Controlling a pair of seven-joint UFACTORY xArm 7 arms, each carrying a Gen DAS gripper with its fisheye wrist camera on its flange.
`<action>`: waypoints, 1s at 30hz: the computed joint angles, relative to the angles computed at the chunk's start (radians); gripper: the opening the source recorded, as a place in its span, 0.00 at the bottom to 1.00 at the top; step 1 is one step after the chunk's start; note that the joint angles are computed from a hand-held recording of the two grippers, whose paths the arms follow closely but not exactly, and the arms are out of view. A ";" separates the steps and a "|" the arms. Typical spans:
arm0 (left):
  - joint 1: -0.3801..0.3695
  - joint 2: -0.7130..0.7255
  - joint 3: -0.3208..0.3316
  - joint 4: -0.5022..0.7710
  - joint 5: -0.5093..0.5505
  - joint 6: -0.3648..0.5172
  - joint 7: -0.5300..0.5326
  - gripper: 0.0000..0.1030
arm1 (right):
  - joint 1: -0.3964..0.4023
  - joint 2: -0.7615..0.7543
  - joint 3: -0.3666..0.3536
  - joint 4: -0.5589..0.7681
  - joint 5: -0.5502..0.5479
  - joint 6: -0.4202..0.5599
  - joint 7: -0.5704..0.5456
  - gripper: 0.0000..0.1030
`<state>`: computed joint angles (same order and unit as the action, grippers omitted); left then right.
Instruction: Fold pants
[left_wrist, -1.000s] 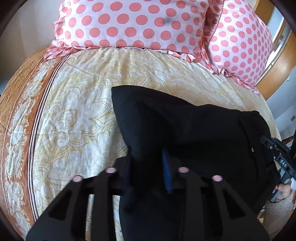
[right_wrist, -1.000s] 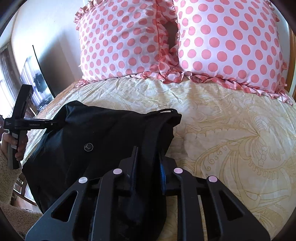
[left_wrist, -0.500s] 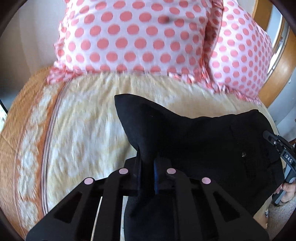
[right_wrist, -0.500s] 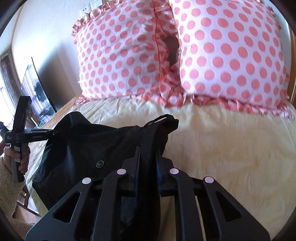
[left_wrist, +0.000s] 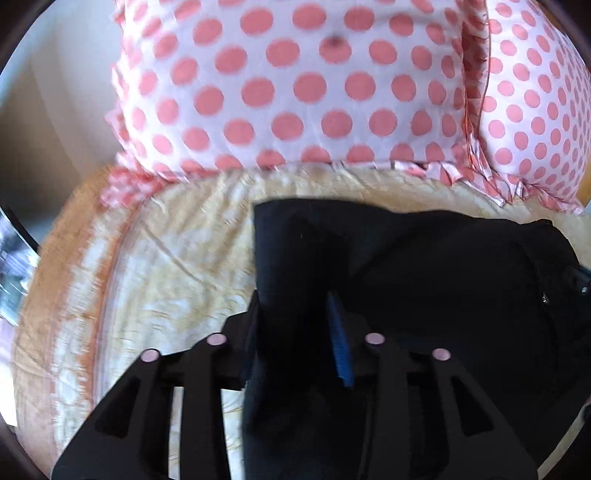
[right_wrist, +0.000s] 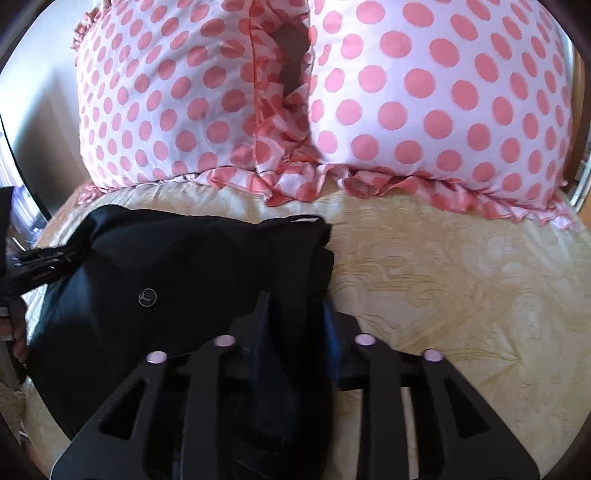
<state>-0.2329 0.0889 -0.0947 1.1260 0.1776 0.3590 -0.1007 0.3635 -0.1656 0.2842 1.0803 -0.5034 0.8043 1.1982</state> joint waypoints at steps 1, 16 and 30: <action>0.014 -0.027 -0.009 -0.023 0.072 -0.019 -0.060 0.50 | 0.000 -0.016 0.016 0.007 -0.034 0.050 0.028 0.51; -0.089 -0.442 -0.040 -0.491 -0.164 -0.041 0.061 0.97 | 0.149 0.095 0.109 0.167 -0.013 0.259 -0.052 0.76; -0.048 -0.780 -0.079 -0.784 -0.177 -0.072 -0.013 0.98 | 0.247 -0.033 0.201 0.061 -0.131 0.270 0.349 0.99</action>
<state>-0.2806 -0.6910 -0.1735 0.3422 0.0011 0.2867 -0.1136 0.6106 -0.1988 0.4854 1.1410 -0.6343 1.0747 1.5470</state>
